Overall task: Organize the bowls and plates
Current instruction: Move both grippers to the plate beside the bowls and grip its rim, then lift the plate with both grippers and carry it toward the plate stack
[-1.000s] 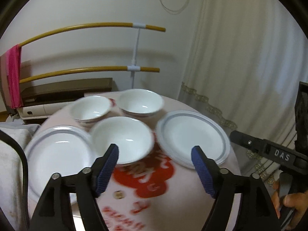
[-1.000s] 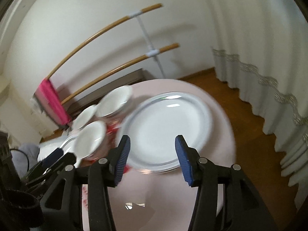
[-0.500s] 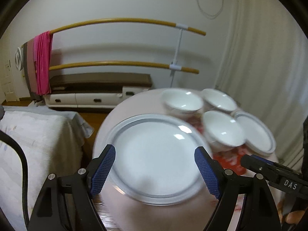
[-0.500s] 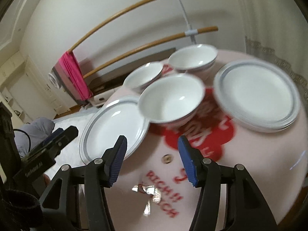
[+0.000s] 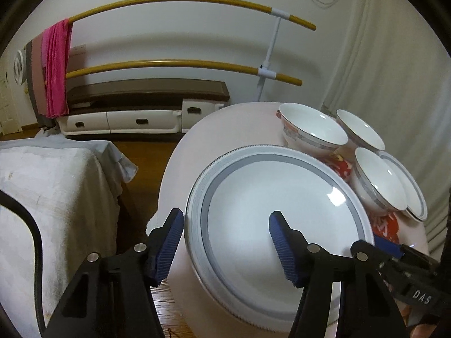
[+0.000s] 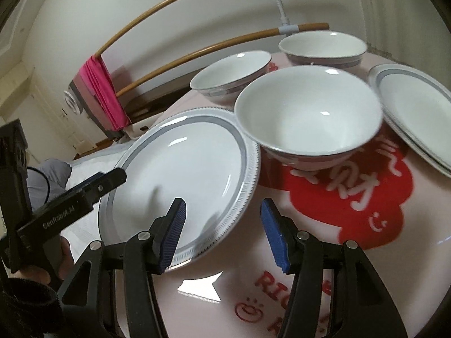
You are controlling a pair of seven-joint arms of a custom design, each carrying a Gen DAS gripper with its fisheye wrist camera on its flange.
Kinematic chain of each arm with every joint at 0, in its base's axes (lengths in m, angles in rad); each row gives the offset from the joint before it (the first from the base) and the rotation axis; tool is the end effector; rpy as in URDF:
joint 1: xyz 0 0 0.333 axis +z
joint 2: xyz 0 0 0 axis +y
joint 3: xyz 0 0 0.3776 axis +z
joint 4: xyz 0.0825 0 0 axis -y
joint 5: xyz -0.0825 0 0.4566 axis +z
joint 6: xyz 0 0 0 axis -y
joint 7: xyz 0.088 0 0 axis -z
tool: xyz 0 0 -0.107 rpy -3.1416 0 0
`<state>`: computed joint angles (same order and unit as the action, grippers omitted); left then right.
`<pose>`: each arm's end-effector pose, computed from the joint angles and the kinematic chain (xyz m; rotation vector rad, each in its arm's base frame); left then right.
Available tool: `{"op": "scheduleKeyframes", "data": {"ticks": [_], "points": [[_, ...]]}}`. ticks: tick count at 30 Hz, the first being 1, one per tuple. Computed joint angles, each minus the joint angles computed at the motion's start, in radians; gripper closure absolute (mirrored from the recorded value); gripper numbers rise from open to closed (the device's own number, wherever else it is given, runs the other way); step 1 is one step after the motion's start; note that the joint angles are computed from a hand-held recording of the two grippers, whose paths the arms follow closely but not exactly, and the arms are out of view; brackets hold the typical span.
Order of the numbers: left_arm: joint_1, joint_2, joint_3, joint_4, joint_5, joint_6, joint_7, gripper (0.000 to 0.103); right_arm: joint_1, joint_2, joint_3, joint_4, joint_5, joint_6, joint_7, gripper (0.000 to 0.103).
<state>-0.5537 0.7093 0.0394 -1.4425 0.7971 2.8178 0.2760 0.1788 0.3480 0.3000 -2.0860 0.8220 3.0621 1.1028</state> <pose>0.7292 -0.4622 0.3414 -1.8863 1.7367 -0.9062 0.6349 0.2524 0.3192 -1.8202 1.6558 -0.1338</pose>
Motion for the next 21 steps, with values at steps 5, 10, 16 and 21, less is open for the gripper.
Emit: {"op": "scheduleKeyframes", "data": {"ticks": [5,10,16,21], "points": [[0.044,0.046,-0.032,0.05,-0.054,-0.008,0.073,0.063,-0.042,0.031,0.05,0.027,0.05,-0.002,-0.062,0.05],[0.071,0.093,-0.058,0.111,-0.127,-0.03,0.167,0.069,-0.055,0.048,0.06,0.047,0.095,-0.02,-0.113,0.065],[0.064,0.137,-0.04,0.157,-0.182,-0.019,0.198,0.075,-0.055,0.043,0.043,0.049,0.151,-0.05,-0.157,0.082],[0.03,0.121,0.009,0.129,-0.167,-0.003,0.151,0.08,-0.04,0.034,0.026,0.046,0.191,-0.064,-0.193,0.082]]}}
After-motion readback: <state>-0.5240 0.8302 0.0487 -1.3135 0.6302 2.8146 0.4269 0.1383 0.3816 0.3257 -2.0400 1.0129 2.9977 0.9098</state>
